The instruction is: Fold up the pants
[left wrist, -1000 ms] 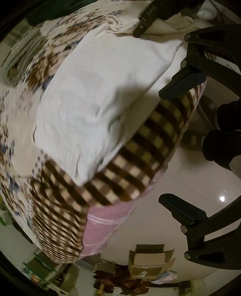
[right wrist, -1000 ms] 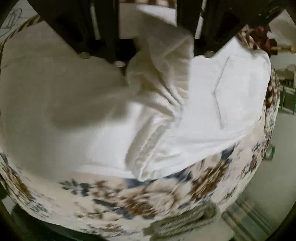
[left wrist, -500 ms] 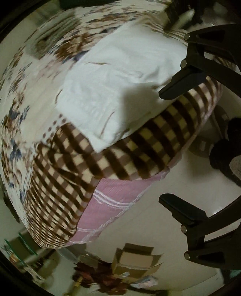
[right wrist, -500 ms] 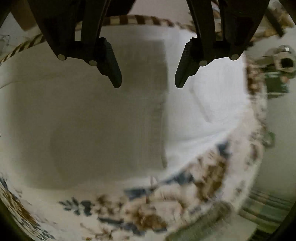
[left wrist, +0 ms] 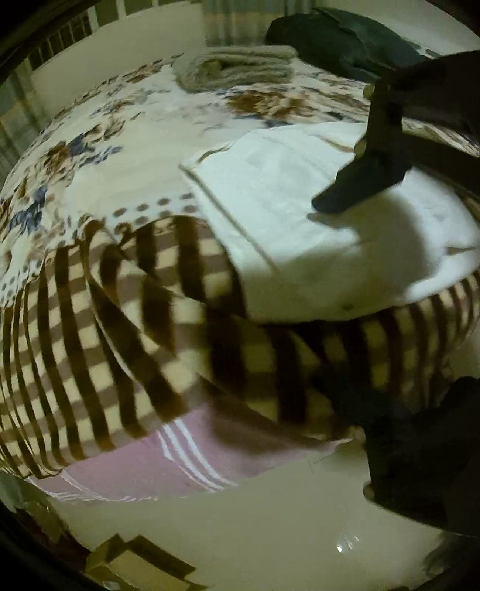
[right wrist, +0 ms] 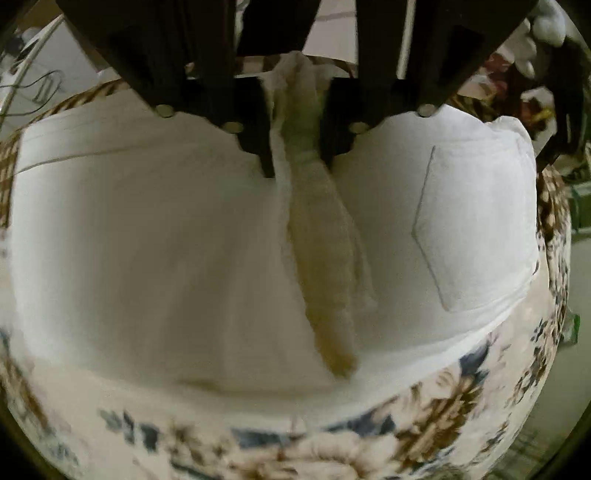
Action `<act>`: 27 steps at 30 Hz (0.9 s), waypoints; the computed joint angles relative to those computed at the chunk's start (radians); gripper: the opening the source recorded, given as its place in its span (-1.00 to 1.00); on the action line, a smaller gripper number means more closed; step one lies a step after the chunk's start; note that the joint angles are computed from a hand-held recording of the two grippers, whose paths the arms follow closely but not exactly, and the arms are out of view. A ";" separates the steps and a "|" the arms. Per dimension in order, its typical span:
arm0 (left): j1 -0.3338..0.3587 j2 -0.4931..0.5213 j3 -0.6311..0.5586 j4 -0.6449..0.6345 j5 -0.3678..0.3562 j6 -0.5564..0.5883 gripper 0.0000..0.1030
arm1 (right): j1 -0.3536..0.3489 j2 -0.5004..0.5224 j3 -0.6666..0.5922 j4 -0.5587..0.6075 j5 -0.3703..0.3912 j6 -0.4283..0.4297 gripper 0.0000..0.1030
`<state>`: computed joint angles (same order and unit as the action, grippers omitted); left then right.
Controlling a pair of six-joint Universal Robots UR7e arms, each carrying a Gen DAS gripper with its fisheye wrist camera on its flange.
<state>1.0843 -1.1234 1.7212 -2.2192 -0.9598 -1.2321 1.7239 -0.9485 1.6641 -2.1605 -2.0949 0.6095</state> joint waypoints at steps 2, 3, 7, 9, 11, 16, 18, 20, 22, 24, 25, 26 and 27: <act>-0.010 -0.009 0.005 -0.019 0.005 -0.011 0.53 | -0.011 -0.021 0.012 -0.009 0.018 -0.012 -0.32; -0.024 -0.016 0.009 -0.014 0.027 -0.009 0.53 | -0.012 -0.031 0.017 -0.003 0.013 -0.015 -0.30; -0.038 -0.016 0.016 -0.042 0.004 0.031 -0.45 | -0.018 -0.061 0.047 -0.009 0.005 -0.037 -0.28; -0.038 -0.012 0.026 -0.061 0.013 0.035 -0.68 | -0.023 -0.072 0.068 -0.015 0.007 -0.031 -0.28; -0.048 -0.007 0.027 -0.079 0.052 0.058 -0.76 | -0.026 -0.083 0.076 -0.022 0.012 -0.018 -0.28; -0.075 0.007 0.006 -0.154 0.155 0.245 -0.80 | -0.025 -0.097 0.088 -0.044 0.011 -0.042 -0.28; -0.054 0.023 -0.011 -0.117 0.156 0.254 -0.80 | -0.019 -0.092 0.090 -0.049 0.008 -0.053 -0.28; -0.021 0.033 -0.013 -0.101 0.128 0.249 -0.79 | -0.015 -0.094 0.090 -0.033 0.020 -0.063 -0.13; 0.013 0.019 0.009 -0.128 0.070 0.217 -0.71 | -0.006 -0.071 0.064 -0.013 0.078 -0.061 0.11; 0.019 -0.014 0.042 -0.177 0.030 0.191 -0.55 | -0.019 -0.079 0.067 -0.024 0.138 -0.088 0.25; 0.011 -0.036 0.057 -0.175 0.026 0.167 -0.39 | -0.023 -0.091 0.074 -0.030 0.160 -0.105 0.35; -0.001 -0.057 0.077 -0.182 0.029 0.145 -0.35 | -0.024 -0.095 0.073 -0.034 0.167 -0.118 0.38; -0.015 -0.080 0.099 -0.185 0.034 0.120 -0.24 | -0.024 -0.104 0.077 -0.036 0.170 -0.127 0.38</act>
<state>1.0691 -1.2033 1.8205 -2.4040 -0.9256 -1.1119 1.6999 -1.0525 1.7408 -2.1970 -1.9249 0.4828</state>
